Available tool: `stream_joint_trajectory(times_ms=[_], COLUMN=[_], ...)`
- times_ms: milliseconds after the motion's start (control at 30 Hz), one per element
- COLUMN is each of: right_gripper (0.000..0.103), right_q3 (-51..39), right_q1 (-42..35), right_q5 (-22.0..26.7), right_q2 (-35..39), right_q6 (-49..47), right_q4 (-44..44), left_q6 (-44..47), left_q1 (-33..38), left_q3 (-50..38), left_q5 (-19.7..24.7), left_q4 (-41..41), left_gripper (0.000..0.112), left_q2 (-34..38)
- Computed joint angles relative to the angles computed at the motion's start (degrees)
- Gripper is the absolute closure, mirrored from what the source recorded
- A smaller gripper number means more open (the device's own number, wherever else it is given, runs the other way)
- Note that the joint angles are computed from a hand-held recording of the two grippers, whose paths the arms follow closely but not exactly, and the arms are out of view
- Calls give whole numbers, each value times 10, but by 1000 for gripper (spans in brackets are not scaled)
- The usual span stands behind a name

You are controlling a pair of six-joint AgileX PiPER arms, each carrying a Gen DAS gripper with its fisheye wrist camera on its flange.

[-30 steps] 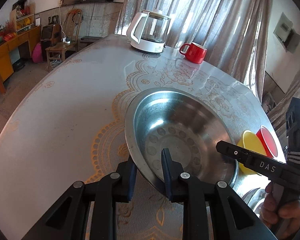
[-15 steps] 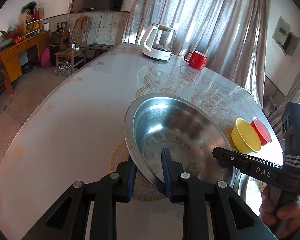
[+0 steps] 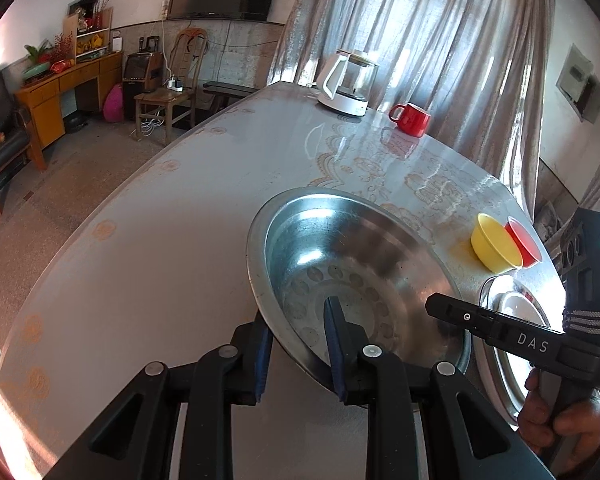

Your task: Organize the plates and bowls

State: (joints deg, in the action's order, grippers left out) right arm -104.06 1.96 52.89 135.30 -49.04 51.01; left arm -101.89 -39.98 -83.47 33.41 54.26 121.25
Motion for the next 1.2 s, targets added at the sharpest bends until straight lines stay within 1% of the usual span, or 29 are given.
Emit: stream_joint_trajectory(times_ms=[67,200,300,400,467,600,667,733,867,933,967,1033,1200], right_gripper=[83,83,83,83,81,81,79,74,67,64,64,63,61], right_q3=[33,47,41,57,71,73,79,89,110,124,131,144,161], right_q1=[6,13,18,27,34,27,25,23,14,9,5,-2,-23], right_q5=[-20,-19,-17,-29,-48,-41,-45,-47,-53,-58,-59,-60,-55], right_q2=[-18,-24,-16,-22,-29,-27,-30,-38,-51,-61,-66,-75,-91], right_q6=[-25,-39,-42,-66,-72,-85,-93,-102,-130,-147,-157,-173,-199], right_q4=[13,22,29,35,33,50,57,64,90,105,113,127,152], left_q6=[-30,-74,-53,-34,-35,-55,-44,-37,-44,-53,-60,-73,-64], left_q1=[-2,-10,-10,-12,-12,-11,-14,-19,-30,-34,-36,-39,-45], left_q3=[27,57,48,37,40,57,51,44,47,52,56,62,49], left_q5=[-9,-6,10,22,18,8,21,39,73,89,96,107,123], left_q4=[13,39,14,-1,-2,11,3,0,9,16,22,34,44], left_gripper=[87,87,86,85,85,84,84,84,83,81,79,71,68], left_q2=[-11,-22,-11,-4,-7,-14,-14,-13,-19,-27,-31,-40,-46])
